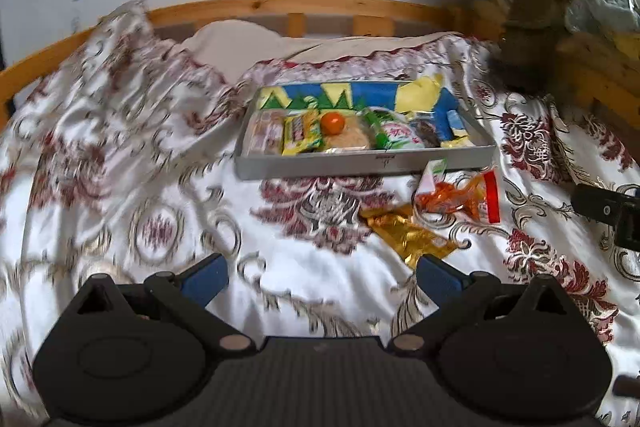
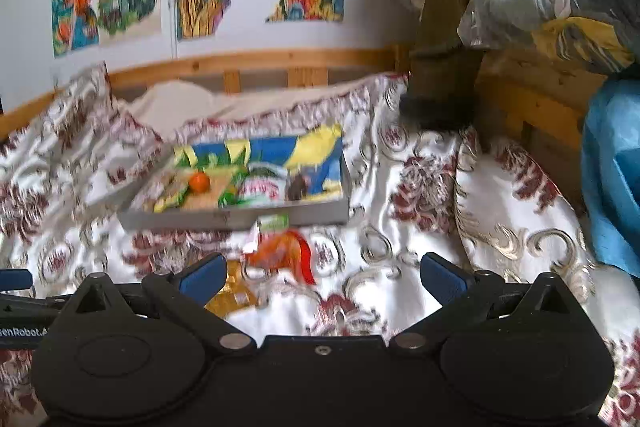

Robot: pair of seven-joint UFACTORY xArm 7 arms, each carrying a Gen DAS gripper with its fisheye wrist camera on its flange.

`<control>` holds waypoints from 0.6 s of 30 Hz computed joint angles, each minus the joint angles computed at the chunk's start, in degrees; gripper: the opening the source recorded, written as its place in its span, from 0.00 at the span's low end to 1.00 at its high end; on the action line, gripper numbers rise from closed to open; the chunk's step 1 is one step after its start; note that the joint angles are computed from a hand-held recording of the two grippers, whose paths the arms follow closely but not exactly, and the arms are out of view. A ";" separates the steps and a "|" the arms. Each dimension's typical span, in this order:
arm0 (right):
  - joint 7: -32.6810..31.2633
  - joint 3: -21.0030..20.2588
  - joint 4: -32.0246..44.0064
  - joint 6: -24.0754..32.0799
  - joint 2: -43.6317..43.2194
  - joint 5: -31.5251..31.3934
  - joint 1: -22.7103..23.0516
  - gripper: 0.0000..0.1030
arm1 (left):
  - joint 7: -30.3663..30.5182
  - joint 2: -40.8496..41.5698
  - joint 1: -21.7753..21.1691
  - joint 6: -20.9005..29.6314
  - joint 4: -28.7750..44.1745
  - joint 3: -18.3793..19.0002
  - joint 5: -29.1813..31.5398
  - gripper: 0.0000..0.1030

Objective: Organize snacks
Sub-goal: 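Move the right tool to the orange chili bag and close on it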

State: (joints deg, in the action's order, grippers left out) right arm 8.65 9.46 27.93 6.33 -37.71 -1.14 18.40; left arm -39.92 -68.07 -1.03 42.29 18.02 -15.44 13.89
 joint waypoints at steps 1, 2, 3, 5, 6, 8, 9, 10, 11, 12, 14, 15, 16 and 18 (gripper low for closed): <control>-0.46 -1.28 0.11 -1.42 0.97 0.53 1.04 0.99 | 0.77 0.97 0.29 -1.03 0.55 0.67 0.43 1.00; -0.95 -2.42 0.35 -2.87 2.00 1.01 2.02 0.99 | 1.94 2.00 0.41 -2.41 1.06 1.69 0.76 1.00; -1.29 -3.04 0.66 -3.97 2.82 1.33 2.59 0.99 | 3.24 3.05 0.40 -3.61 1.51 2.70 0.87 1.00; -2.55 -4.60 1.25 -6.89 4.72 1.66 4.01 0.99 | 5.97 5.17 0.26 -5.96 2.07 4.33 0.80 1.00; -3.29 -5.15 1.47 -8.44 5.56 1.57 4.49 0.99 | 7.39 6.51 0.27 -7.55 2.19 4.91 0.83 1.00; -4.17 -4.58 1.95 -11.27 7.04 0.89 3.60 0.99 | 9.16 8.18 1.01 -10.65 1.85 5.00 1.04 1.00; -4.38 -3.97 2.19 -12.74 7.80 0.52 2.78 0.99 | 9.74 8.97 1.66 -12.50 1.47 4.80 1.28 1.00; -4.49 -3.89 2.44 -13.77 8.40 0.34 2.59 0.99 | 10.33 9.95 2.36 -14.49 1.11 4.59 1.59 1.00; -4.63 -4.80 2.69 -14.73 8.98 0.30 3.54 0.99 | 10.76 10.95 2.94 -16.05 0.95 4.32 1.70 1.00; -5.15 -7.57 2.99 -16.15 9.80 0.18 6.46 0.99 | 11.17 12.26 3.64 -17.70 0.85 4.06 1.87 1.00; -6.26 -12.58 3.57 -18.37 11.10 -0.83 11.54 0.99 | 11.31 14.59 4.87 -19.92 0.90 3.31 1.82 1.00; -6.76 -14.24 3.90 -19.86 12.01 -1.63 13.10 0.99 | 11.22 15.85 5.33 -21.03 0.91 3.14 1.61 1.00; -7.12 -15.58 4.23 -21.12 12.89 -2.67 14.33 0.99 | 11.10 17.28 5.56 -22.21 0.89 3.25 1.20 1.00; -7.94 -19.79 5.25 -23.19 15.17 -6.46 17.79 0.99 | 11.41 19.98 4.96 -24.11 0.64 4.69 -0.35 1.00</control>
State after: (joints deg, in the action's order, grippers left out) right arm 0.71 -10.33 33.18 -16.86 -22.55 -7.60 36.19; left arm -28.51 -48.09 3.93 18.18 18.66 -10.75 13.54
